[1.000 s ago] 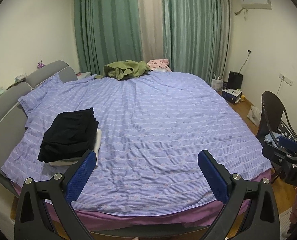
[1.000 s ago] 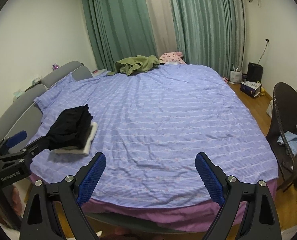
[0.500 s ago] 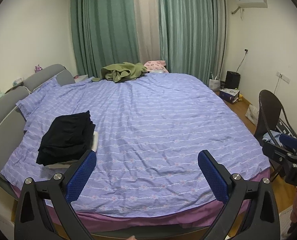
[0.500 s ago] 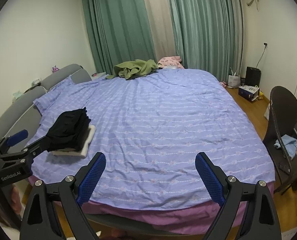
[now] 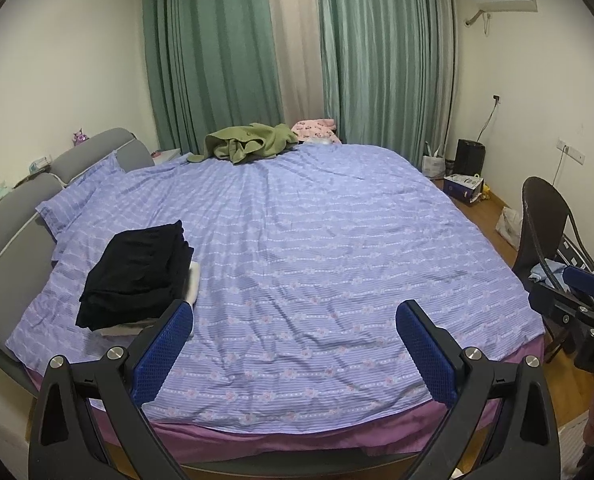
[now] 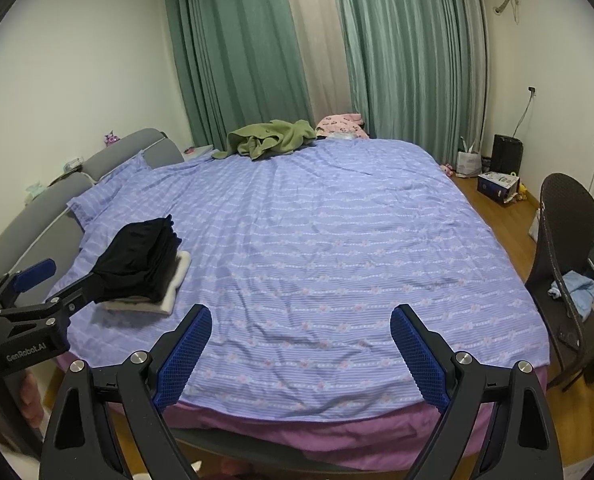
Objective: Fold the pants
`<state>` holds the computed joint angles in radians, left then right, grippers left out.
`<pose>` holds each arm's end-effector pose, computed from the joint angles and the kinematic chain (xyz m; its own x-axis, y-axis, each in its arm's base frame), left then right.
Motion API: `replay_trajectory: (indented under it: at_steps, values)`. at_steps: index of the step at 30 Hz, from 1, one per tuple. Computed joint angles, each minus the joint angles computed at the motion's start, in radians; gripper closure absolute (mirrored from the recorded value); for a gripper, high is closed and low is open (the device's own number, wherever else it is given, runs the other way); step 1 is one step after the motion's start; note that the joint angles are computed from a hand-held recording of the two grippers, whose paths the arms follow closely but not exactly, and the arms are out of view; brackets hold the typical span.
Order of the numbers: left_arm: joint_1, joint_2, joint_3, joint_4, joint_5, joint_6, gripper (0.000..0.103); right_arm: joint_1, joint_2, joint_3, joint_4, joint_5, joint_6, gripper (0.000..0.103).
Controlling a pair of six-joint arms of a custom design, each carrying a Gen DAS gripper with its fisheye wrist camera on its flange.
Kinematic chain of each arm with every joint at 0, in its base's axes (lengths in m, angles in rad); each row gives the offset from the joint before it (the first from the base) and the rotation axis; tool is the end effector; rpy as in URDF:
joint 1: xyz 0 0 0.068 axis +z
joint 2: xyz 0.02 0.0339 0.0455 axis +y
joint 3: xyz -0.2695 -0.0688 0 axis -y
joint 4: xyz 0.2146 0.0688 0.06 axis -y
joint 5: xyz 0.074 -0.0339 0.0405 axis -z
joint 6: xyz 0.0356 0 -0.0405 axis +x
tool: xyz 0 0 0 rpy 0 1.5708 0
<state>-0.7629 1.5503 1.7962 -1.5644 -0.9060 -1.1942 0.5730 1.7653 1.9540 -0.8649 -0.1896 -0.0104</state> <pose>0.1870 -0.1400 0.4005 -0.5218 -0.2948 -0.8005 -0.5464 0.8362 0.0481 0.2960 0.1990 0.4089 -0.5190 -0.3470 -0.7811 -0.6614 0.7420 0.1098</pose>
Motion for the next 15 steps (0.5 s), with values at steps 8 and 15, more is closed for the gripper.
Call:
replay_trajectory:
  at_steps: [8,15]
  values:
    - [-0.002,0.006,0.002,0.006,-0.002,-0.003,0.0,-0.018,0.009,0.014,-0.012,-0.015,-0.011,0.011]
    - [0.0,0.005,-0.001,0.009,-0.001,0.001,0.0,-0.024,0.007,0.011,-0.013,-0.019,-0.016,0.011]
